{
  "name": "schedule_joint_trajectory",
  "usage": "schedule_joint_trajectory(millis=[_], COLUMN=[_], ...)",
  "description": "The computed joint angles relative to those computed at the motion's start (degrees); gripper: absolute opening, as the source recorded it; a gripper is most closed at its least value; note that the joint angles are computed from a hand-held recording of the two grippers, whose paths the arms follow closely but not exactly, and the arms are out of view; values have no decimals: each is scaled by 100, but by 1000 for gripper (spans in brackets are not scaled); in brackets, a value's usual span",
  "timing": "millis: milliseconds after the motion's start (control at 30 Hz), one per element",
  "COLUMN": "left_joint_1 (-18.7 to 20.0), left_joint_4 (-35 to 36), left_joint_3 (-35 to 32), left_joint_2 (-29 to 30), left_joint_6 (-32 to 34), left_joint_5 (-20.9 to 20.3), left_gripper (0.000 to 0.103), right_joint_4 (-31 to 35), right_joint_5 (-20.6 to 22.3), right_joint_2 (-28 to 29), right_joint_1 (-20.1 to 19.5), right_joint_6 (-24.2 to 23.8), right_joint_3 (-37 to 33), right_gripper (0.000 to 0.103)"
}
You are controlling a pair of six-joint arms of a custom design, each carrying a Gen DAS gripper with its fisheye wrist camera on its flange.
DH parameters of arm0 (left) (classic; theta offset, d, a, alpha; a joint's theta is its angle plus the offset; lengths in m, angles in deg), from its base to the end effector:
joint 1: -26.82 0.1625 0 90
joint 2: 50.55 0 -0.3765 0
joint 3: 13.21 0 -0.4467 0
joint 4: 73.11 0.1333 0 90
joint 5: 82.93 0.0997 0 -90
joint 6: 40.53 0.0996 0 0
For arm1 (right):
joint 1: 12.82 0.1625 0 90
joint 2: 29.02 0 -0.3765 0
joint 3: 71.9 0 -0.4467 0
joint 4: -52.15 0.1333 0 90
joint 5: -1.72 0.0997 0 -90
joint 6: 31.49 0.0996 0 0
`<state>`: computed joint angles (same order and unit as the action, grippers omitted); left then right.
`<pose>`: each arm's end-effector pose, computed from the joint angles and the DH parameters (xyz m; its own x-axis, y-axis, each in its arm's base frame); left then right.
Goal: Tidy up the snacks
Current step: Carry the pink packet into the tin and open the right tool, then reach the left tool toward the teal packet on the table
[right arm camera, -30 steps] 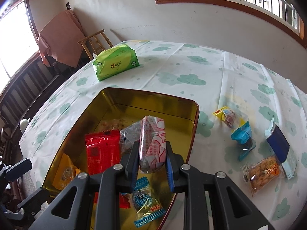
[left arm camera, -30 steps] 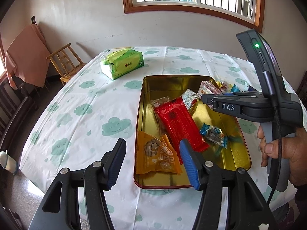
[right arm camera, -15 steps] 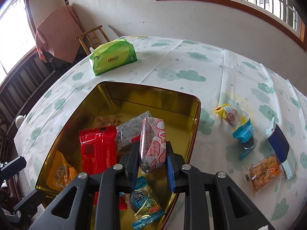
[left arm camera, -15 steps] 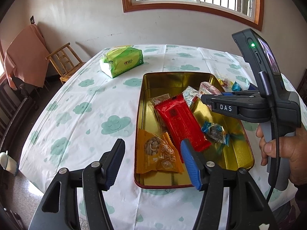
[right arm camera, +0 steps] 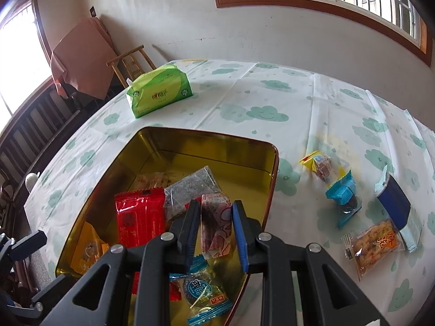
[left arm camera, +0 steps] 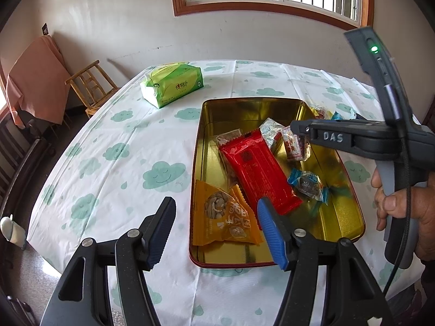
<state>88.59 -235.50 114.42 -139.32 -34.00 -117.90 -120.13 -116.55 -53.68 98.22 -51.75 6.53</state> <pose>-0.0332 -0.5162 0.2661 -0.6696 -0.0433 -0.7415 0.4735 0.7442 -0.4711 0.3445 -0.6557 -0.0702 -0.7380 -0.3827 0.5557 -0.6087 0.7330 -0.3037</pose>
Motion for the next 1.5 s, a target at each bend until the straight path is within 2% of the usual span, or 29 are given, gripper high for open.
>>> schedule_joint_trajectory(millis=[233,433,667,833,967,1200,1267,1500], left_joint_1=[-16,-92,-222,-360,-496,-702,-756,-912], left_joint_4=[-51,-217,-379,-432,-535,-591,-601,-568], left_joint_3=[-3,33,61,90,111,86,58,-49], left_joint_2=[52,77,149,209,309,535,623,878], left_joint_6=[59,172,322,397,513,623,649,680], left_joint_5=[70,186,340,444,554,680,714,798], left_gripper=[60,61,64,66,68,69,69,70], right_joint_4=[-631,-1371,-2117,-2514,-2847,-3030,-3049,-2953], right_joint_5=[443,557,204,-303,-701,-838,-711,-706], right_joint_2=[-338,-879,-1715,-2283,-2594,-3118,-3213,-3212], right_joint_1=[-65,-170,-556,-975,-1301,-1833,-1929,-2014], right_joint_6=[-9,-108,-130,-112,-271,-131,-102,-212], right_joint_3=[500,1288,2363,2955,3268,3687,3767,3617], right_gripper=[26,26,26,26,26,26,28,38])
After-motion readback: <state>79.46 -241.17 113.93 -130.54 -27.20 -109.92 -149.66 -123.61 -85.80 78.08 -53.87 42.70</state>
